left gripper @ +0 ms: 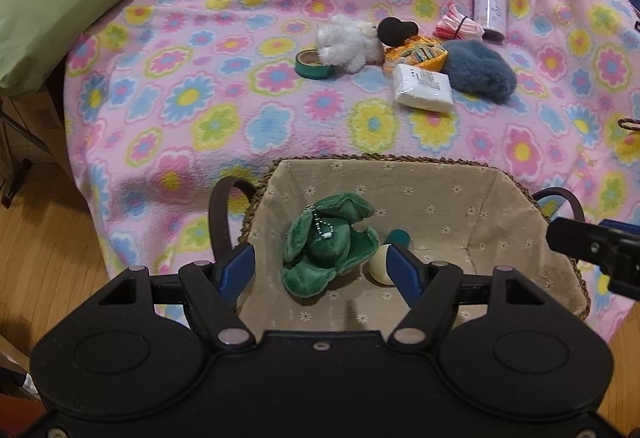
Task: Organize soft objects
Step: 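Lower the sponge into the basket and open the right tool, then move the right tool to the white cotton-pad packet and grasp it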
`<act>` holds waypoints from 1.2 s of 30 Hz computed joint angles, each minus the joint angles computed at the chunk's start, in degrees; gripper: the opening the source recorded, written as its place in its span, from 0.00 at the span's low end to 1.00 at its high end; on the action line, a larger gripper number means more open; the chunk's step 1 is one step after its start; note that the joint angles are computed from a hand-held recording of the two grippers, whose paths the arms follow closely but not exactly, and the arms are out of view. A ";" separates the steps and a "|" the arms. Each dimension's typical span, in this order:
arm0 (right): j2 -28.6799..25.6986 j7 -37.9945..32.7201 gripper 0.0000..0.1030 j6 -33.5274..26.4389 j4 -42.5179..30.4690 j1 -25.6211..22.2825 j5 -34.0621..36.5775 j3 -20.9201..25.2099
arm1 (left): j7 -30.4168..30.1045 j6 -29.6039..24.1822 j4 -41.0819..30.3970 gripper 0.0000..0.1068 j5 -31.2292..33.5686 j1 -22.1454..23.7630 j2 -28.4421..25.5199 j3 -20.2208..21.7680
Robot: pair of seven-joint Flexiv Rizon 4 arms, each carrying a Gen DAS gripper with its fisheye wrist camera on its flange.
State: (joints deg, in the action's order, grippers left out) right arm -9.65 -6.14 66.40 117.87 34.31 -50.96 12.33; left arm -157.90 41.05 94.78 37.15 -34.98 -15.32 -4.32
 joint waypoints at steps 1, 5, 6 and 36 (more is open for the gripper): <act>-0.31 -0.50 0.65 -0.17 -0.36 -0.12 0.53 -0.02 | 0.79 0.10 -0.25 0.64 -0.54 0.30 -0.26 -0.15; -1.62 -2.00 0.66 -0.61 -2.11 -0.49 2.25 -0.62 | 3.73 1.18 -0.83 0.64 -2.64 1.17 -1.04 -0.22; -1.94 -2.28 0.66 -0.60 -2.56 -0.55 2.43 -0.88 | 4.50 1.22 -1.09 0.64 -2.97 1.25 -1.25 -0.17; -25.79 -27.68 0.82 -7.51 -35.59 3.16 22.20 -5.52 | 12.98 4.26 -7.22 0.64 -10.49 7.29 -7.87 5.88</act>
State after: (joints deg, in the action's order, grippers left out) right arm -35.44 -33.82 58.89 82.28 37.47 -28.76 6.80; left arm -144.92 45.31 87.57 26.66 -27.69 -23.20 1.56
